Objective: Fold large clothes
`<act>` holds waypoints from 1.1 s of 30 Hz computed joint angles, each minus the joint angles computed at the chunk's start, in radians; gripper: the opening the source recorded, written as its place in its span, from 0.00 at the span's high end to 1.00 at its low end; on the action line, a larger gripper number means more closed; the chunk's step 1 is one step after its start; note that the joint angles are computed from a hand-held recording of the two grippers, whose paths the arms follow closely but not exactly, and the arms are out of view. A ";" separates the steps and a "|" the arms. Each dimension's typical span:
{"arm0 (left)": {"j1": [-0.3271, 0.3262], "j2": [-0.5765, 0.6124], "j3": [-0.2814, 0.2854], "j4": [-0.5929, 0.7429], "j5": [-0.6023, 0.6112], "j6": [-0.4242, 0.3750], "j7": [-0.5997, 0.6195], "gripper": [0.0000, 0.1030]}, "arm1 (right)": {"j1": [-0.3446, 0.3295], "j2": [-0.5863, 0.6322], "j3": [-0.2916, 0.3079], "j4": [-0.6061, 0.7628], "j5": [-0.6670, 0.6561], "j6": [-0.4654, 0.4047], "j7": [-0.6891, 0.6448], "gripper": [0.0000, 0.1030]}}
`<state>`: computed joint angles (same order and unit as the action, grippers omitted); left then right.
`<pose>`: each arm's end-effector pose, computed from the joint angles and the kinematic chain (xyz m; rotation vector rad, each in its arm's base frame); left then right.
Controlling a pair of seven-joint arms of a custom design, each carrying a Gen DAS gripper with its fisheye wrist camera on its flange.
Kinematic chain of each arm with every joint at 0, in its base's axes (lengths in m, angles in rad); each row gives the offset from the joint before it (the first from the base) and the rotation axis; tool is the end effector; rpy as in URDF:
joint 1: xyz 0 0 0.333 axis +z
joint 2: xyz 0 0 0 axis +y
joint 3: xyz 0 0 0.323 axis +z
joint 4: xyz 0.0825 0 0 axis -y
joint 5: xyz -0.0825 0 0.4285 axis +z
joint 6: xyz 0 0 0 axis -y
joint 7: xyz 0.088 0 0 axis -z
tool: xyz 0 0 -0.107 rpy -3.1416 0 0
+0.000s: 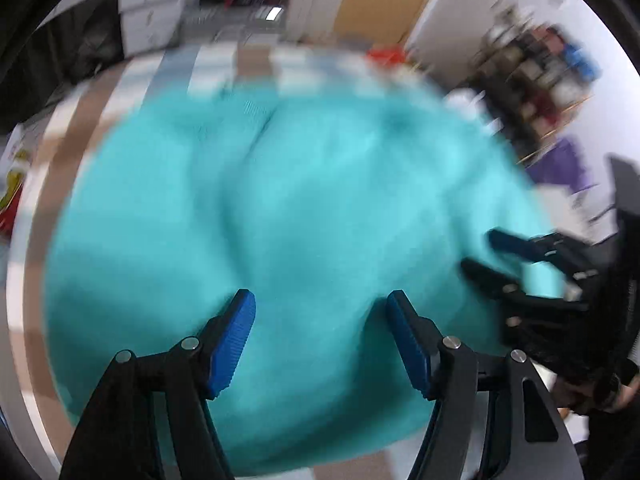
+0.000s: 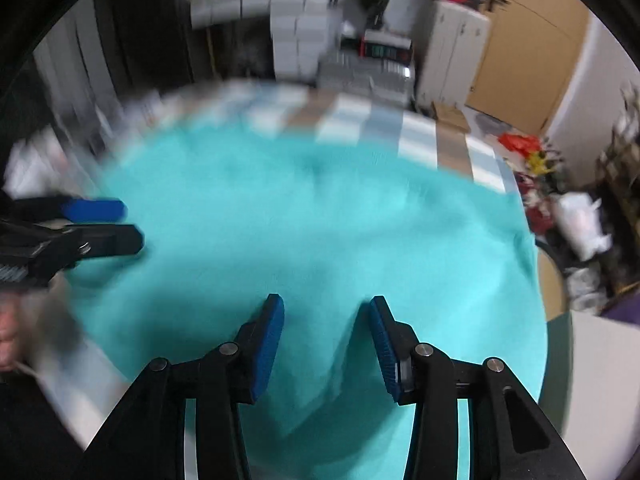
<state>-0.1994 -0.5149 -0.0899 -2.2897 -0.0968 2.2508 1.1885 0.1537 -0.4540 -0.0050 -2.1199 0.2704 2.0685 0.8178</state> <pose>0.4546 -0.1444 0.5929 -2.1862 1.9063 -0.6593 0.4825 0.0859 0.6388 -2.5173 0.9911 -0.3201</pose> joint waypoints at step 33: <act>-0.015 -0.198 -0.026 -0.138 0.044 0.046 0.018 0.36 | -0.014 -0.107 -0.039 -0.044 0.039 -0.045 0.193 0.53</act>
